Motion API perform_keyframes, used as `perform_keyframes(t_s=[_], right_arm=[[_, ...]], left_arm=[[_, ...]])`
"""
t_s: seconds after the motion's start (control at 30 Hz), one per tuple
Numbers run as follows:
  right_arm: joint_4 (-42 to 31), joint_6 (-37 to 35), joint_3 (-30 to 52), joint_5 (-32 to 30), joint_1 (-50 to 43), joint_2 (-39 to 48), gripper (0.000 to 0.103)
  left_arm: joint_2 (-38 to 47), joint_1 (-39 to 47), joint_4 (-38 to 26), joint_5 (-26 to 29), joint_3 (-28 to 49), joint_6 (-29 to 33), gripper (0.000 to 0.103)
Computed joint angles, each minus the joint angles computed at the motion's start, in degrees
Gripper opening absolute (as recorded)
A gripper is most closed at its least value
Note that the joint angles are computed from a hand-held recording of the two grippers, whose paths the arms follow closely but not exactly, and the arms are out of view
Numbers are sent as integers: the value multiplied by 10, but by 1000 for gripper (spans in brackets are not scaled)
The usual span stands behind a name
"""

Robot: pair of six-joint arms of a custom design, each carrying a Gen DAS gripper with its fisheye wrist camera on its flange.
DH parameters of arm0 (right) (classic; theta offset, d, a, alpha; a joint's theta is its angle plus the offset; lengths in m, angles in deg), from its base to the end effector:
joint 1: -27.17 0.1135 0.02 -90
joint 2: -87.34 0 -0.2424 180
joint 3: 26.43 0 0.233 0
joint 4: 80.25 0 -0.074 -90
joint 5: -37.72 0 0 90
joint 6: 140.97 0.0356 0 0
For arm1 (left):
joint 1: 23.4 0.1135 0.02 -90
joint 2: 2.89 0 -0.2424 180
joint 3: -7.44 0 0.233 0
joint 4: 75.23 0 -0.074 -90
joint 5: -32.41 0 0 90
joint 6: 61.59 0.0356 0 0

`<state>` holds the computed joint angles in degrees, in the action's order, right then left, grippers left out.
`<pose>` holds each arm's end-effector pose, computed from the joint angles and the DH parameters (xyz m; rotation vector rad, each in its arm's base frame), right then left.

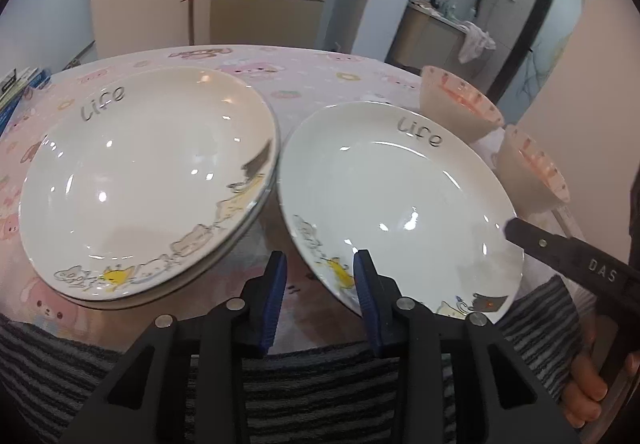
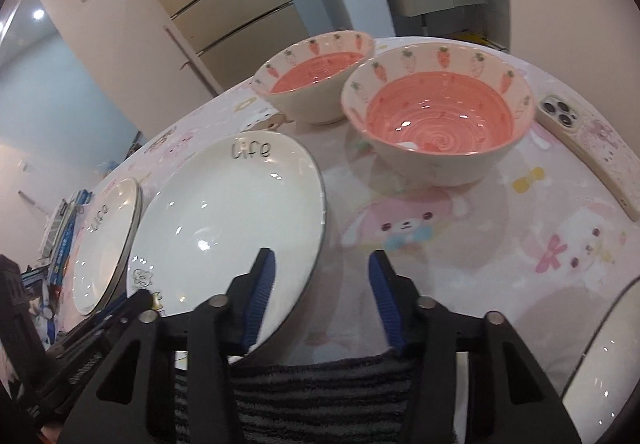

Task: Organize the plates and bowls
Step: 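Move the left gripper to the next white plate rim while the right gripper grips it, then lift the second white plate off the table with both grippers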

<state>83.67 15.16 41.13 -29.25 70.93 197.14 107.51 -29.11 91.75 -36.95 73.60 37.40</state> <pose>0.2485 0.2187 0.0941 0.6239 2.4137 0.2868 0.3266 -0.0453 0.0879 0.4576 2.4902 -0.4389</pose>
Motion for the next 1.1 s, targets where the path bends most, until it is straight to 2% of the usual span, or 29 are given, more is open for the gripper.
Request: perform_keyframes(t_s=[0.03, 0.1, 0.2, 0.27, 0.3, 0.37, 0.43, 0.5, 0.53, 0.63, 0.7, 0.8, 0.83, 0.97, 1.1], right_arm=[[6, -11, 2, -10, -3, 3, 38], [5, -17, 8, -23, -4, 13, 33], [8, -15, 8, -29, -8, 20, 27], [18, -15, 4, -33, -11, 22, 27], [18, -16, 5, -33, -11, 23, 26], [3, -21, 17, -25, -7, 29, 24], [7, -30, 18, -20, -3, 29, 16], [2, -33, 24, -9, 3, 32, 16], [3, -34, 24, -7, 4, 32, 16], [32, -34, 7, -18, -2, 28, 16], [40, -32, 1, -20, -3, 26, 15], [6, -31, 23, -7, 5, 35, 15], [3, -31, 25, -6, 6, 37, 15], [50, -53, 9, -56, -13, 41, 18], [21, -70, 38, -45, -7, 54, 21]], left_arm=[[0, -7, 4, -3, -2, 8, 33], [-4, -14, 19, -17, -11, 6, 33], [6, -4, 9, 4, 0, 3, 33], [18, -1, -6, 20, 14, 3, 34], [24, -2, -18, 27, 24, 8, 35], [31, -9, -30, 28, 32, 18, 45], [16, -29, -4, -7, 8, 27, 46], [14, -30, 4, -12, 4, 20, 45], [14, -26, 6, -8, 4, 15, 40], [24, -6, -10, 25, 18, 8, 35], [14, -14, 8, 6, 3, 12, 35], [-9, -36, 62, -38, -38, 23, 34], [-7, -39, 64, -47, -37, 21, 35], [14, -28, 35, -27, -6, 6, 35], [21, -28, 39, -24, -2, -1, 37]])
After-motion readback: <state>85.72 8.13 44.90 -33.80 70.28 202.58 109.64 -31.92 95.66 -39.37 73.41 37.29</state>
